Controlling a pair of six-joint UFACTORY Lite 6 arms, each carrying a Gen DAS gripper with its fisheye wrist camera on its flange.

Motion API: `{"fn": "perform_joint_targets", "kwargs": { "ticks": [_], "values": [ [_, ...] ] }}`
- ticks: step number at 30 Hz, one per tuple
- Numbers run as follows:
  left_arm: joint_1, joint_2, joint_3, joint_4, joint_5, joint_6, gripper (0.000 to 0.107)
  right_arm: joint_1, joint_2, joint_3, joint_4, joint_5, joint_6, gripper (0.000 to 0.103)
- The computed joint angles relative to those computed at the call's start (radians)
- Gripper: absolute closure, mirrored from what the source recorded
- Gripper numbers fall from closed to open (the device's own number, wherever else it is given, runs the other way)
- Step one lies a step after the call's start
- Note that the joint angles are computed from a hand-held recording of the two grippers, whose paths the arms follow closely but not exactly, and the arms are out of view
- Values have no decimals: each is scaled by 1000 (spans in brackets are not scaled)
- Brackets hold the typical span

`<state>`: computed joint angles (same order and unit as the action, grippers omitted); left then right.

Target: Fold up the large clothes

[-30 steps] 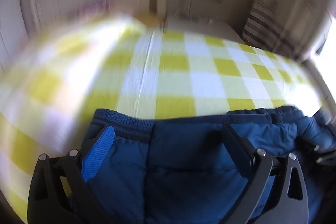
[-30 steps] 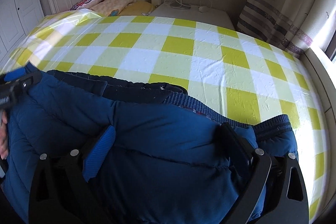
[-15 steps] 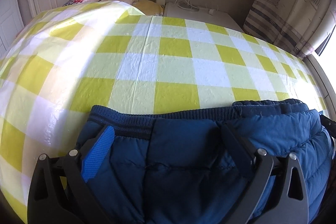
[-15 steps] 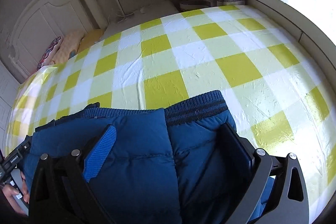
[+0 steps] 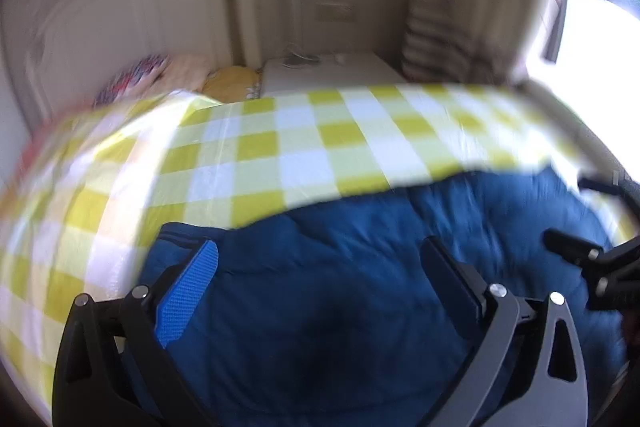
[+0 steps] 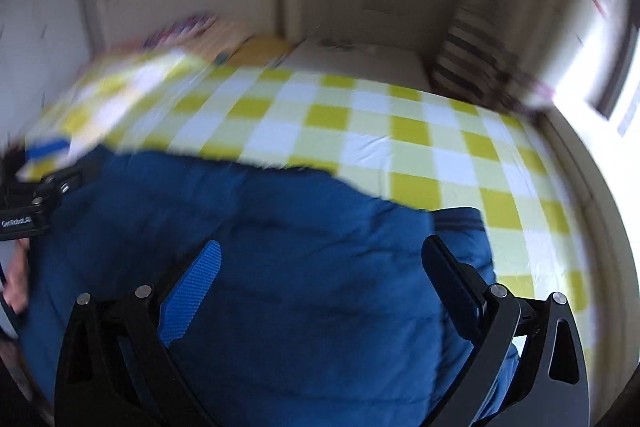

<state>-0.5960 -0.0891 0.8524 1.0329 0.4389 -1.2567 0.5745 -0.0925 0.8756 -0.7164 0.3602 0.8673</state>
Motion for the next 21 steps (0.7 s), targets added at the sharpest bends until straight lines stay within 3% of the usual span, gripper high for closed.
{"fn": "perform_joint_targets", "kwargs": {
  "ticks": [3,7,11,14,16,19,21],
  "values": [
    [-7,175,31,-27,-31,5,6,87,143,8,-103,12,108,5],
    [76,140,4,-182,-142,146,6,41,142,-4,-7,-55,28,5],
    [64,134,-11,-102,-136,66,6,44,122,-36,-76,-78,107,4],
    [76,114,-26,-111,-150,65,6,14,97,-57,26,-116,10,5],
    [59,49,-57,-83,-65,-7,6,-13,67,-67,54,-98,1,5],
    [85,-117,-158,-107,-51,4,6,-35,-54,-138,-12,-42,98,5],
    [89,-195,-227,0,34,-108,6,-82,-150,-209,6,-36,70,5]
  ]
}}
